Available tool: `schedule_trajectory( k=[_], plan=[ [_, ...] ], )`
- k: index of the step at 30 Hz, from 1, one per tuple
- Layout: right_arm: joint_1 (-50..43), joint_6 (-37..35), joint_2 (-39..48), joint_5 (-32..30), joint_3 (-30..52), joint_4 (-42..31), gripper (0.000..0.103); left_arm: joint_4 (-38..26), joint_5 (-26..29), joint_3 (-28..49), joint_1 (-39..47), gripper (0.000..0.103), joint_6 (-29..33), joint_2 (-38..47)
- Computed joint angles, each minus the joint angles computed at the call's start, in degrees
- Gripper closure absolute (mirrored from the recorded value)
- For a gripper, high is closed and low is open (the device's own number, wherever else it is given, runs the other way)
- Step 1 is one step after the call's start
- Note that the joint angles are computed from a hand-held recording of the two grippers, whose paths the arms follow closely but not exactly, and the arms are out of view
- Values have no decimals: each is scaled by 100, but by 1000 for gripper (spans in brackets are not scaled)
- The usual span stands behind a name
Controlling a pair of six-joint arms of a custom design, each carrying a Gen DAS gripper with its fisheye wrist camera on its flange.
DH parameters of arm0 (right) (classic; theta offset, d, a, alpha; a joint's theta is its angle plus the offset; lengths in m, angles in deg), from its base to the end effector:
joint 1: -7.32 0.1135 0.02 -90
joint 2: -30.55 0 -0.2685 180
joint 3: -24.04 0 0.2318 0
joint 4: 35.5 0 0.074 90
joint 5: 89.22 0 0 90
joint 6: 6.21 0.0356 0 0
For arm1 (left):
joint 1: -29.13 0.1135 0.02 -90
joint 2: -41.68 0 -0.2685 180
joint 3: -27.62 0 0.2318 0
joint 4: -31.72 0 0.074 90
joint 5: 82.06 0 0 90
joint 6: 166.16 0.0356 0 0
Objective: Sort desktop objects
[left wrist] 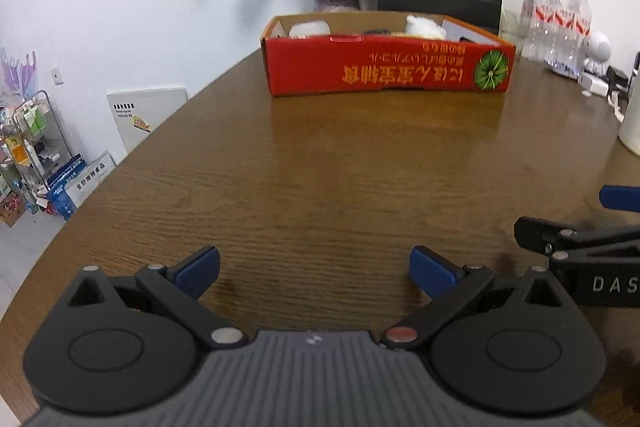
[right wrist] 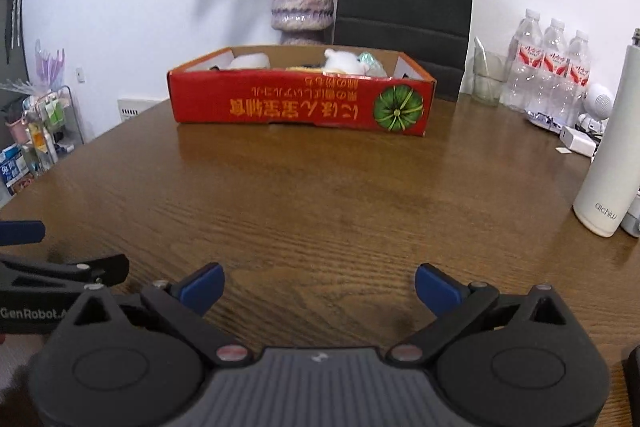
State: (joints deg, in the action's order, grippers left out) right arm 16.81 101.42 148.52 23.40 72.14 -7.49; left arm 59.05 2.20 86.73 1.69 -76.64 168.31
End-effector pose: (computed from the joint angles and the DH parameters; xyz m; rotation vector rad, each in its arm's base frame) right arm 0.3034 0.0368 0.0617 0.3575 2.2133 -0.2003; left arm 0.3144 -0.1592 0.0442 0.4781 2.2212 -0.1439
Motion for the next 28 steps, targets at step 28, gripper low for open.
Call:
schedule_trajectory(
  k=[28],
  plan=[
    [-203,135,127,-277,135,-151,0,274,147,7,59,0,-237,148]
  ],
)
